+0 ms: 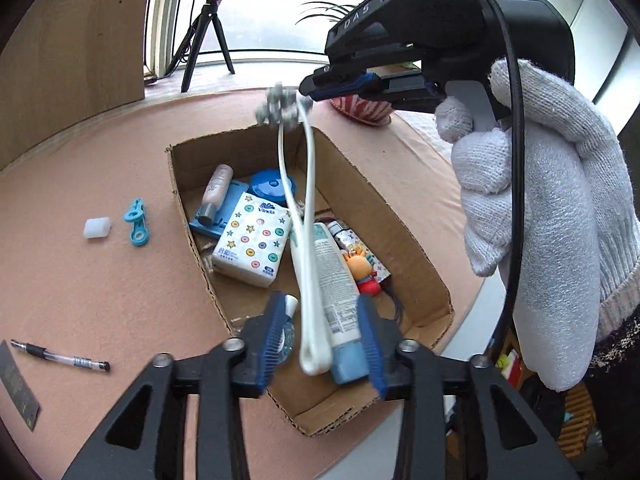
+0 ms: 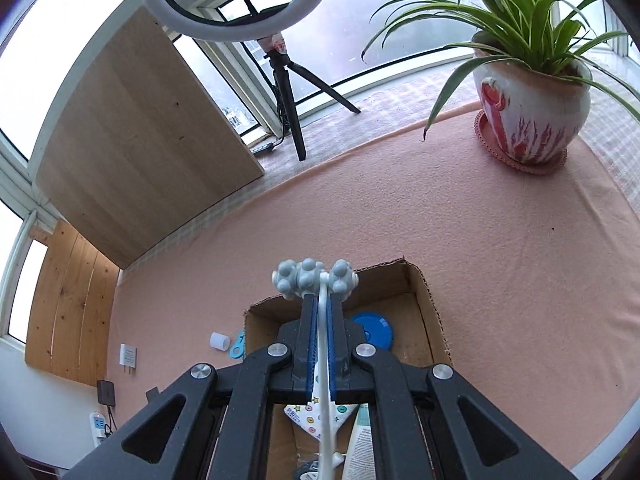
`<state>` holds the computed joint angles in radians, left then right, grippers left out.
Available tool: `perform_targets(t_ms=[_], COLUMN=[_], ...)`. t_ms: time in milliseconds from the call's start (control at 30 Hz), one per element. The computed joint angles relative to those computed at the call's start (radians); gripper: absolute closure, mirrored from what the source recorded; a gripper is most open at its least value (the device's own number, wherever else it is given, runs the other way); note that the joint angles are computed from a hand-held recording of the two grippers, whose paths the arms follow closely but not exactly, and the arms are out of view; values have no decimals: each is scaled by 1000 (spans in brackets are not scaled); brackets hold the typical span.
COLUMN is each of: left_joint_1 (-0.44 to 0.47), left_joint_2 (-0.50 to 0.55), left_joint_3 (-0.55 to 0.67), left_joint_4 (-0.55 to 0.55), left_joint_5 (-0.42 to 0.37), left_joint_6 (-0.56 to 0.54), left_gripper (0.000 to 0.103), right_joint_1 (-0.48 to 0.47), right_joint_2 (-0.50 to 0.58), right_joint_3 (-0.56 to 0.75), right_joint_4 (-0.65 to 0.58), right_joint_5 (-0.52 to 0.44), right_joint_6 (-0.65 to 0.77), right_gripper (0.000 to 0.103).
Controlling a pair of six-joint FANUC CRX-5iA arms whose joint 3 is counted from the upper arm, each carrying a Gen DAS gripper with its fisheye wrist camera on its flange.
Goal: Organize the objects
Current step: 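Carry the cable over the box and open both grippers to drop it, then move the left tool to the white charger plug while the right tool approaches the white eraser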
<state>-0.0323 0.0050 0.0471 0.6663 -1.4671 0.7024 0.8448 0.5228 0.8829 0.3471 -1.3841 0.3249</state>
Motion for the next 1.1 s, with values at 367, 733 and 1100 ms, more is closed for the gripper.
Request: perform_targets(t_ms=[367,733,1100], left_joint_1=[37,139,264], left_joint_2=[15,38,66], left_joint_3=[29,64,127], left_joint_4=[-32,-65,-143], left_joint_5=[-13,-29,11], left_joint_6=[4,6,25], left_gripper=[40,40,40], right_joint_1=[17,64,122], right_joint_2=[-8,28,167], right_joint_3=[-26,17,249], right_joint_4=[33,36,49], right_joint_5=[-27,-21,-108], right_joint_6=[-17,3,74], right_gripper=[62,58,56])
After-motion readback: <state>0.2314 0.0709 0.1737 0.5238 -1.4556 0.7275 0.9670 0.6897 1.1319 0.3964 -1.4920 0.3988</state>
